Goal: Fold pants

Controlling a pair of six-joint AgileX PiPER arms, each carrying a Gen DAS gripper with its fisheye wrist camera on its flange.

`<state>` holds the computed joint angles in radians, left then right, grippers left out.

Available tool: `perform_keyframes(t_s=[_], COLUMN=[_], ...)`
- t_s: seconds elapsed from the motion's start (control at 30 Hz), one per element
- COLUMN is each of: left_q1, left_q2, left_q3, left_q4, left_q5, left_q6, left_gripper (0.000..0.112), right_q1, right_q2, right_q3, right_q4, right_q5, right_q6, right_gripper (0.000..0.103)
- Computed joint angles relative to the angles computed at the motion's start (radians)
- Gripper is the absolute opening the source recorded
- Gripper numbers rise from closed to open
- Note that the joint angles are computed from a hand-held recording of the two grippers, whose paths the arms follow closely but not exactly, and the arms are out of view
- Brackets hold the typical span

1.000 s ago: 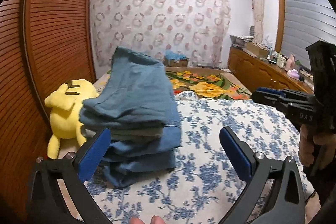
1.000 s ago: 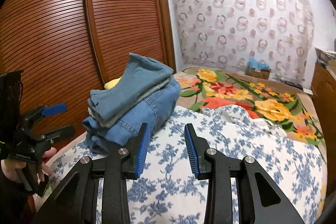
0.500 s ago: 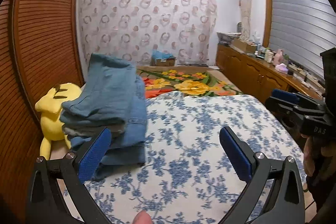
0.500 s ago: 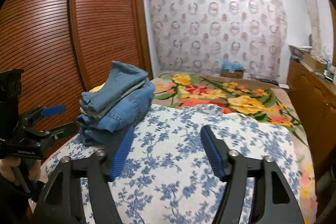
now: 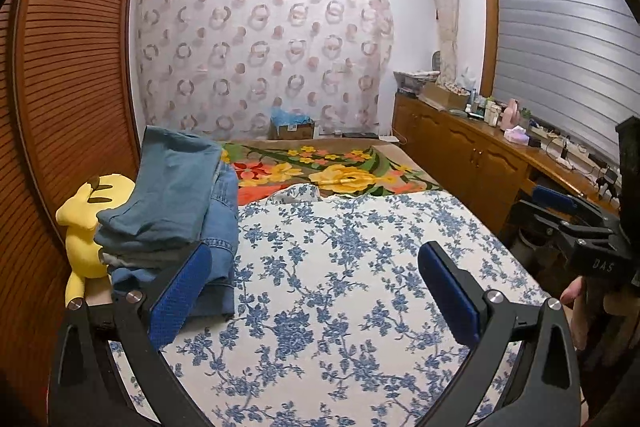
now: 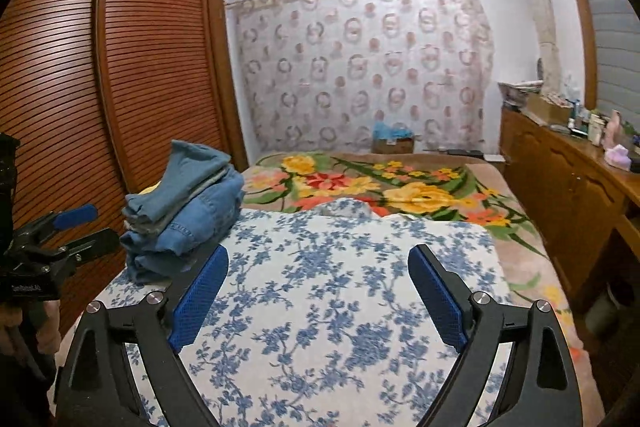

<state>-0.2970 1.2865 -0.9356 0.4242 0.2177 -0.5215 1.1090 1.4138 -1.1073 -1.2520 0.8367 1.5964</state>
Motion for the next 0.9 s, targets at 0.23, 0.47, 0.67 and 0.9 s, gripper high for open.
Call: perform_keyframes(t_s=[0.23, 0.47, 0.67, 0.9], left_q1=[-0.065, -0.061, -0.068, -0.065], left_q2=[-0.029, -0.037, -0.041, -0.046], left_q3=[0.003, -0.005, -0.011, -0.002], left_q4=[0.207, 0.170, 0.182, 0.193], left_q5=[0.044, 0.062, 0.085, 0.087], left_q6=[-0.224, -0.183, -0.194, -0.204], left_gripper=[0.103, 0.103, 0.103, 0.103], right_q1=[0.111, 0.151, 0.151, 0.143], right_q2=[0.037, 0.052, 0.054, 0.043], right_q3=[-0.025, -0.002, 0.004, 0.014], right_q4=[-0.041, -0.072, -0.071, -0.071], right_q5=[0.145, 0.187, 0.191, 0.184], right_q6=[0.080, 0.149, 0.160, 0.156], right_gripper=[0.093, 0.093, 0.093, 0.093])
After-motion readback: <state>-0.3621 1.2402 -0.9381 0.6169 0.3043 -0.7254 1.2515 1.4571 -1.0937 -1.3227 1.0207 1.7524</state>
